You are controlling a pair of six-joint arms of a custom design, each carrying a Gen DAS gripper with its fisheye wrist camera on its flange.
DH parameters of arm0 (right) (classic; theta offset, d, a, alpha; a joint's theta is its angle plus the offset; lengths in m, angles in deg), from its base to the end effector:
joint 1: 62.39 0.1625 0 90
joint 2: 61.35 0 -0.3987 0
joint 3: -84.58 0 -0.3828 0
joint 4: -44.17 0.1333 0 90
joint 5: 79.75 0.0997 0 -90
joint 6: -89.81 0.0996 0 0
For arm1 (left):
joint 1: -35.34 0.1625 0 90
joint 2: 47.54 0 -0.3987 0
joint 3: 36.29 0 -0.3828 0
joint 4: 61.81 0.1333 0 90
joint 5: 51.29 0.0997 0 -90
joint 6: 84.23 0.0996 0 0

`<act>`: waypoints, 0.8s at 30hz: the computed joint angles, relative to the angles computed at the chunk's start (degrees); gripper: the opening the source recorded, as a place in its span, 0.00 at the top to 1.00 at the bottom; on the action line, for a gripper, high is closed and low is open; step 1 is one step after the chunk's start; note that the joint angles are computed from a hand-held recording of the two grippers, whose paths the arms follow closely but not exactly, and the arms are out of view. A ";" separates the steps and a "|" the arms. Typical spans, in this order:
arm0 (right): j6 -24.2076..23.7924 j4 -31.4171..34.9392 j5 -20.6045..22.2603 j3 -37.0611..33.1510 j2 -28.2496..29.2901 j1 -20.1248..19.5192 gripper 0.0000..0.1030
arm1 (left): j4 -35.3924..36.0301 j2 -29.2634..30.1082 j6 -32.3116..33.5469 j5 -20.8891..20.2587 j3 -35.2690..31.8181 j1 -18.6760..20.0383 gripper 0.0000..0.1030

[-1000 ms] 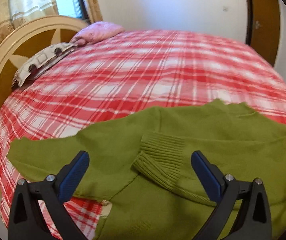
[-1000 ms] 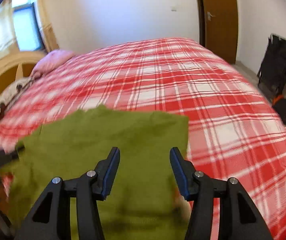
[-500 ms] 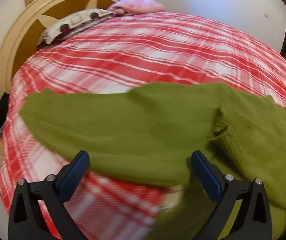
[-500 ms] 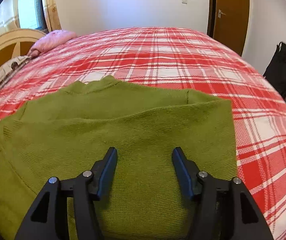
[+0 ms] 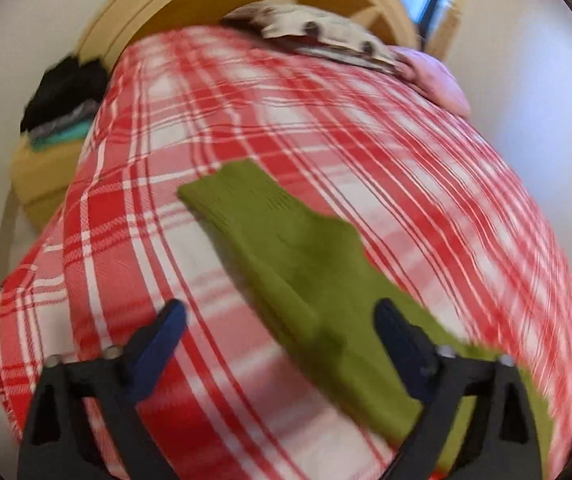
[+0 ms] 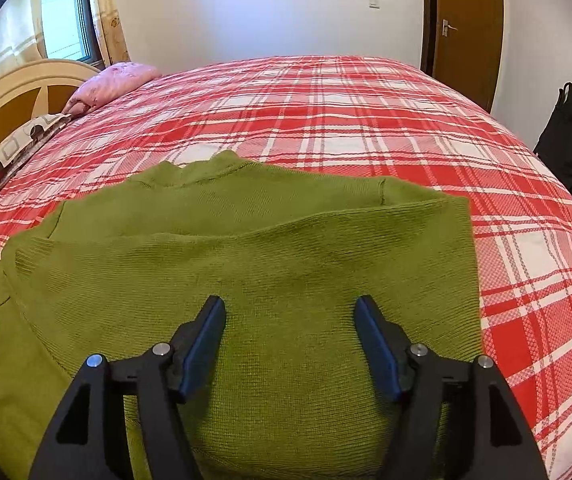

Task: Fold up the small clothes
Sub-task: 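Grasp the other sleeve with the left gripper and fold it across the back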

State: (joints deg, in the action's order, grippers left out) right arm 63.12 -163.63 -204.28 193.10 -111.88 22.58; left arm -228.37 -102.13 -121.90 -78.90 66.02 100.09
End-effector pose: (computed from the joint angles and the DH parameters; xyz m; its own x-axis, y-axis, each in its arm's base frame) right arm 0.0259 -0.5819 0.1906 -0.7146 0.2756 0.6429 -0.3099 0.6992 -0.6442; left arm -0.0548 -0.6355 0.2119 -0.7045 -0.6337 -0.3196 -0.0718 0.5117 -0.8562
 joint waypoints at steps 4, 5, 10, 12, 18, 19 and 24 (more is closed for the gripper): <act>-0.24 -0.14 -0.29 -0.07 0.13 0.08 0.34 | 2.84 1.43 0.02 -4.15 -4.68 3.25 0.20; -0.22 -0.16 -0.33 -0.06 0.15 0.11 0.34 | 4.57 1.57 -0.97 -5.12 -5.60 3.92 0.21; -0.18 -0.10 -0.26 -0.07 0.14 0.09 0.33 | 0.82 3.13 2.37 -4.81 -6.85 4.08 0.28; -0.23 -0.16 -0.33 -0.10 0.17 0.11 0.33 | 0.53 3.57 1.69 -3.80 -7.13 4.31 0.48; -0.17 -0.11 -0.29 -0.08 0.15 0.10 0.33 | -5.64 3.30 7.50 -6.21 -5.62 4.86 0.93; -0.15 -0.13 -0.30 -0.08 0.16 0.12 0.33 | -5.99 3.08 7.94 -6.53 -5.44 4.81 0.94; -0.18 -0.16 -0.36 -0.10 0.18 0.12 0.33 | -8.02 3.49 11.11 -4.71 -6.02 2.12 0.95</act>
State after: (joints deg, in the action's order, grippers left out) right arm 62.93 -163.79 -204.65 193.00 -111.69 22.70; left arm -236.39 -98.64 -110.78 -83.62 60.00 102.21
